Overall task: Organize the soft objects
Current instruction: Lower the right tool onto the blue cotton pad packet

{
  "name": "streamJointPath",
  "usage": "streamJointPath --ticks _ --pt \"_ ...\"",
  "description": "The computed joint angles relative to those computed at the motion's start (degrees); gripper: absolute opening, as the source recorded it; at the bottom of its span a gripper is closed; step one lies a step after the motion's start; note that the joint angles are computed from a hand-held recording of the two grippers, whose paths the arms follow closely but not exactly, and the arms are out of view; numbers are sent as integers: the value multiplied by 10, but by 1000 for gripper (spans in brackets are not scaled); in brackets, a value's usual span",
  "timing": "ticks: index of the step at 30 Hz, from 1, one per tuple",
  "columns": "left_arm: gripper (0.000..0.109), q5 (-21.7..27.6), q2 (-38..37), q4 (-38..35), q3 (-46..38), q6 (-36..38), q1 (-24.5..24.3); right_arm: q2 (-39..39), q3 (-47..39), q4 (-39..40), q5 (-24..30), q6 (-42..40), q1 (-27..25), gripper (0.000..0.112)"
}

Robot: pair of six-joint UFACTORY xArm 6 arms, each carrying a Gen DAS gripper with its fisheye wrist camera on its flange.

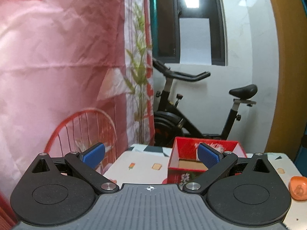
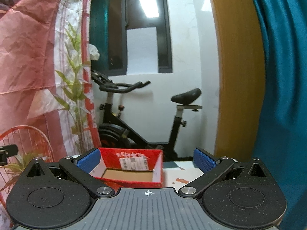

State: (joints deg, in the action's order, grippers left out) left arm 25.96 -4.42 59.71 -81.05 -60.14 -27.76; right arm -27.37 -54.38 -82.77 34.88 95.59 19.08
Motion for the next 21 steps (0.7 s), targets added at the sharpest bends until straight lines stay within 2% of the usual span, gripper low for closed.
streamJointPath --ticks 3,6,14,18,21 --pt "103 2 18 7 -1 -1 7 25 3 -31 -29 39 -16 103" --pt "103 0 38 -1 1 29 12 55 1 -32 -54 45 -30 103" --pt "103 -42 84 -118 21 144 34 130 3 -48 -107 70 -48 103" --pt "103 -82 98 -167 42 183 48 155 8 -43 -127 70 -57 103" --pt "103 -101 106 -204 55 207 57 171 13 -61 -162 112 -73 103"
